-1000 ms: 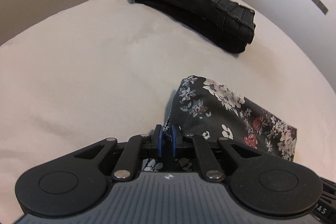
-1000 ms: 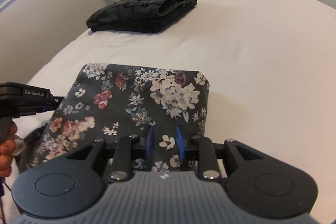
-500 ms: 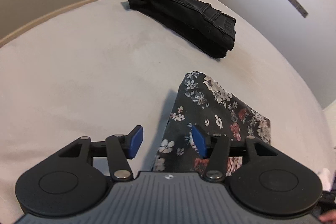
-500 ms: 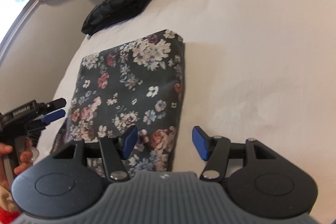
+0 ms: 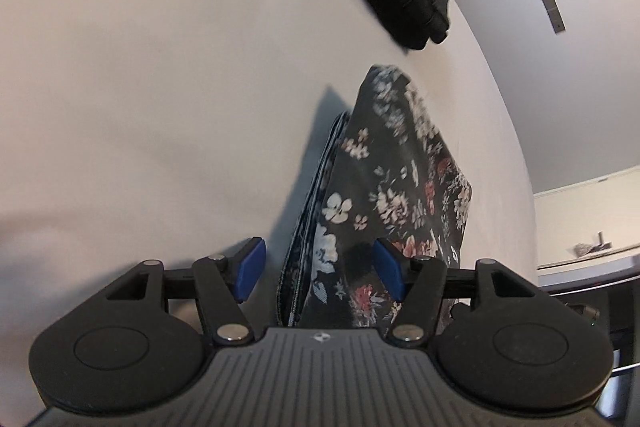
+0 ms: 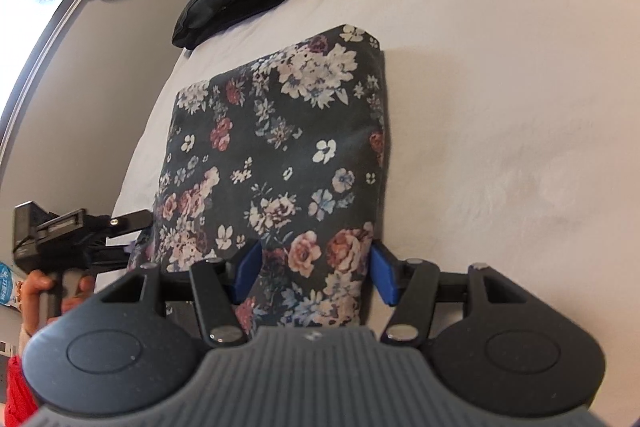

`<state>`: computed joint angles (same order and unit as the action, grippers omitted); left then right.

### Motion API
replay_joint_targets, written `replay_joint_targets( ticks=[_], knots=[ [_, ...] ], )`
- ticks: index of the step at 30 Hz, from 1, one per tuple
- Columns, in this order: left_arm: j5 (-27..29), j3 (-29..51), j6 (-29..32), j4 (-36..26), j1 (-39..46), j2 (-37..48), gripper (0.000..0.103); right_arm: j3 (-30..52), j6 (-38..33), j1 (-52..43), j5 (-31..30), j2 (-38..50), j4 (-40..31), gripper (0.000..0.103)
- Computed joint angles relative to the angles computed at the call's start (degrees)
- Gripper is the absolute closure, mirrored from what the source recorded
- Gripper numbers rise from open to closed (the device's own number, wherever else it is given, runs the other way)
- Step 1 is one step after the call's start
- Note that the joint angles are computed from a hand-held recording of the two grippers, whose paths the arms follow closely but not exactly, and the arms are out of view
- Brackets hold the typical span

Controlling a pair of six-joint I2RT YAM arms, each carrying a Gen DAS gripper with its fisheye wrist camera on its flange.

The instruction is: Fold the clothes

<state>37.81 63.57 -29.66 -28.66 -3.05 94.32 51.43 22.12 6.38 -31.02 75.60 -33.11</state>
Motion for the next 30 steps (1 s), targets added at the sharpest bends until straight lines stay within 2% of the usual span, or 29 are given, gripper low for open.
replay_joint_targets(
  ticks=[3,5,12,17,19,21,23,27,30],
  knots=[
    [2.4,0.4,-1.3,0.7,0.4,2.1,0.036,0.0,-0.3,-0.8,-2.1,1.2,0.1,0.041],
    [4.4,1.6,-0.9,0.4,0.9,4.5,0.04,-0.1,-0.2,-1.3,-3.4,1.9,0.5,0.041],
    [13.1,8.4,-1.0,-2.7,2.7,14.0,0.051,-2.7,5.0,-4.2,-9.9,3.6,6.0,0.041],
    [17.6,11.6,-4.7,-0.1,1.8,19.0,0.053,-4.7,7.8,-6.1,-13.6,3.8,9.3,0.041],
    [17.5,12.8,-4.8,-0.5,1.2,19.6,0.053,-5.1,8.0,-6.6,-14.5,3.8,9.8,0.042],
    [17.2,14.0,-4.7,-1.2,0.6,20.1,0.055,-5.4,8.1,-7.2,-14.5,3.6,9.4,0.052],
    [17.0,14.6,-4.9,-1.3,0.3,20.3,0.059,-6.1,9.0,-8.0,-14.1,3.4,9.1,0.075],
    [15.8,11.3,-5.9,1.7,0.3,17.6,0.066,-10.6,13.9,-11.1,-18.2,2.1,14.1,0.084],
    [13.0,9.6,-6.3,3.0,-0.5,14.5,0.069,-12.0,15.9,-11.1,-18.5,-0.3,16.0,0.089]
  ],
)
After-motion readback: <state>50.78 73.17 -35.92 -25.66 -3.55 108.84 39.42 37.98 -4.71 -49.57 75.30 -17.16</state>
